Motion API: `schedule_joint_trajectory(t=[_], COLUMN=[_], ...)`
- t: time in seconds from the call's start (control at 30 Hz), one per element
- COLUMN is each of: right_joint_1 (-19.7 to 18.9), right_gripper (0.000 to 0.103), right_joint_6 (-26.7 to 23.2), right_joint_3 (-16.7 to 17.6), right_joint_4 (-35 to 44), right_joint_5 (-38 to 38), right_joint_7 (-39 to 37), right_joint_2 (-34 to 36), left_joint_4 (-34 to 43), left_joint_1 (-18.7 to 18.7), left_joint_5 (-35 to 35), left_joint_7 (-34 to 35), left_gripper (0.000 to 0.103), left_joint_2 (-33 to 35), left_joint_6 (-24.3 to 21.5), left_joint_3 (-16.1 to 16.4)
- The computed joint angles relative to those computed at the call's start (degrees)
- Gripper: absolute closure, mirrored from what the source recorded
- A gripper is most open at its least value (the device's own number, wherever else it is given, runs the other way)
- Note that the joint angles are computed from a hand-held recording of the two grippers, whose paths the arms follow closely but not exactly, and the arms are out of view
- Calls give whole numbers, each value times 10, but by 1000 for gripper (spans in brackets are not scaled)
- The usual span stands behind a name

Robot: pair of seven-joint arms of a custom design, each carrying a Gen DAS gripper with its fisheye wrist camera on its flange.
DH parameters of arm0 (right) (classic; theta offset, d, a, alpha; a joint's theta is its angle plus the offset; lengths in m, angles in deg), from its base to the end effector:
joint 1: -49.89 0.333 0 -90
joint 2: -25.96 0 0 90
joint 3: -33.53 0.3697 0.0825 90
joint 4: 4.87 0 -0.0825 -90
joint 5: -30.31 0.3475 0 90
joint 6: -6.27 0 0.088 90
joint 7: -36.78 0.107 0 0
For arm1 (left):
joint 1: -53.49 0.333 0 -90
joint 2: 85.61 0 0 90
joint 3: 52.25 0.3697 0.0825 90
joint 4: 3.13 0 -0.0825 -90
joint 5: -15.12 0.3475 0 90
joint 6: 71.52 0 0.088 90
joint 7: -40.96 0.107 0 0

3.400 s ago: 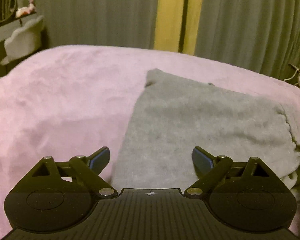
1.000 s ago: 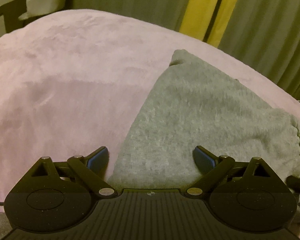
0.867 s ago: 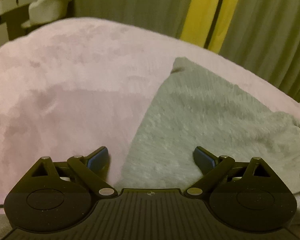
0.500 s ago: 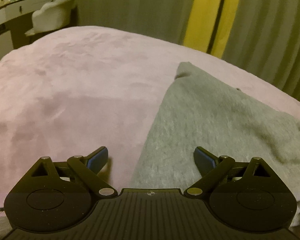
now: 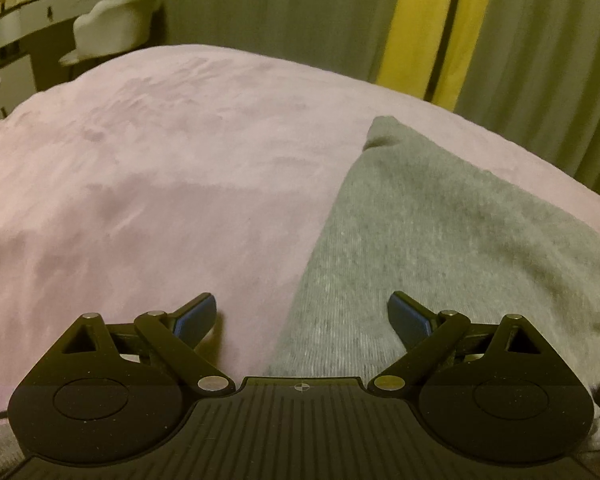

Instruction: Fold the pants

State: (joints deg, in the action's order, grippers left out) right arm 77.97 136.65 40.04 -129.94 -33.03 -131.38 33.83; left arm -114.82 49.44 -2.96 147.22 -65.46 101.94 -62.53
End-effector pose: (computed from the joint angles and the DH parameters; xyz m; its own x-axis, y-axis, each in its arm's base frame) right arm 0.4540 0.2843 0.4108 -0.4419 -0.8832 0.1572 -0.6851 0.2191 -0.6948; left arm 0.6412 -0.1244 0.4587 -0.2373 -0.9655 0.1075 -0.7365 0.1066 -0.6680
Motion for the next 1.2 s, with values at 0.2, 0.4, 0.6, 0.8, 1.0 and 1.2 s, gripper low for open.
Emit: schedule_joint_trajectory(t=[0.2, 0.4, 0.6, 0.8, 1.0, 1.2], right_joint_1=[-12, -16, -11, -3, 6, 10], right_gripper=[19, 3, 3, 3, 2, 2], right_joint_6=[24, -3, 36, 41, -34, 7], right_joint_3=[9, 18, -5, 9, 29, 34], right_joint_4=[-54, -20, -16, -73, -60, -60], right_joint_5=[6, -21, 98, -5, 42, 96], right_joint_7=[83, 75, 18, 181, 199, 110], right_joint_2=[-68, -36, -6, -60, -61, -59], left_joint_4=[-11, -13, -2, -33, -65, -69], left_joint_1=[-4, -9, 32, 14, 48, 43], left_joint_5=[19, 32, -41, -35, -95, -140], left_joint_7=[13, 20, 50, 92, 184, 267], left_gripper=[6, 6, 6, 6, 6, 6], left_joint_2=[-7, -16, -25, -41, -78, -105], left_joint_6=[4, -31, -91, -37, -49, -152], left_joint_3=[1, 7, -26, -17, -56, -41])
